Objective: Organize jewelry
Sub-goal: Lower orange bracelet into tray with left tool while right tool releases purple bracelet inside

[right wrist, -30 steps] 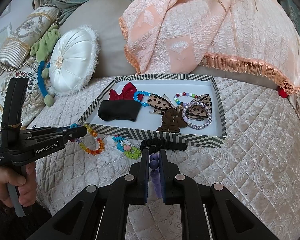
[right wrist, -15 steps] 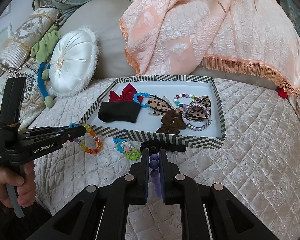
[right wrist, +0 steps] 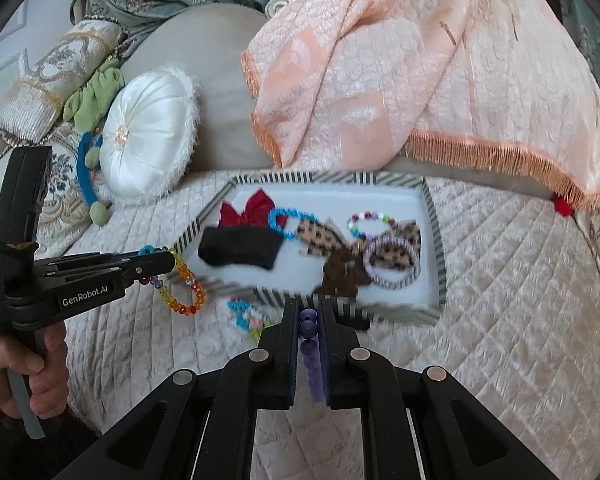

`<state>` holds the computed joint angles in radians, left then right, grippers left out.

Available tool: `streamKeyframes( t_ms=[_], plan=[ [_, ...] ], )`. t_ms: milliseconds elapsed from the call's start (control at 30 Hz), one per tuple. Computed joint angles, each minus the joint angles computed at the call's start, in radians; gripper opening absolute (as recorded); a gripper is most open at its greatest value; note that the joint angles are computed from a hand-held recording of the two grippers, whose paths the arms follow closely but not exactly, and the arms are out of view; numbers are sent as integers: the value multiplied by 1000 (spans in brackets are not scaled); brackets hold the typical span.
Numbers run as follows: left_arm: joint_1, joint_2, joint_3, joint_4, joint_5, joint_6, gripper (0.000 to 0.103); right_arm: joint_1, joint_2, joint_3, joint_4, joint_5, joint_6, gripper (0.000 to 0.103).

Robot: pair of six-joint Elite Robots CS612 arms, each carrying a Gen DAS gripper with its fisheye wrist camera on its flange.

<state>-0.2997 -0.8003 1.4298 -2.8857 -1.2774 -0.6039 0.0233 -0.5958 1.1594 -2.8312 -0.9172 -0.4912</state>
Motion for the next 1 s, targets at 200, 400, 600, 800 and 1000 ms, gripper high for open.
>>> streamKeyframes(
  t_ms=[200,400,600,800,1000],
  plan=[
    [34,31,-95,66,-7,-18,8,11,45,-126,9,29,112,9],
    [51,91,-208,79,-39,-5,8,38,116,-286,78,-13,151,9],
    [74,180,-335,68,-131,-16,8,57,219,-473,192,-50,188,9],
    [93,249,-434,137,-142,-75,8,72,345,-711,345,-15,270,9],
    [98,277,-462,239,-109,-79,8,80,493,-995,531,-73,324,9]
  ],
)
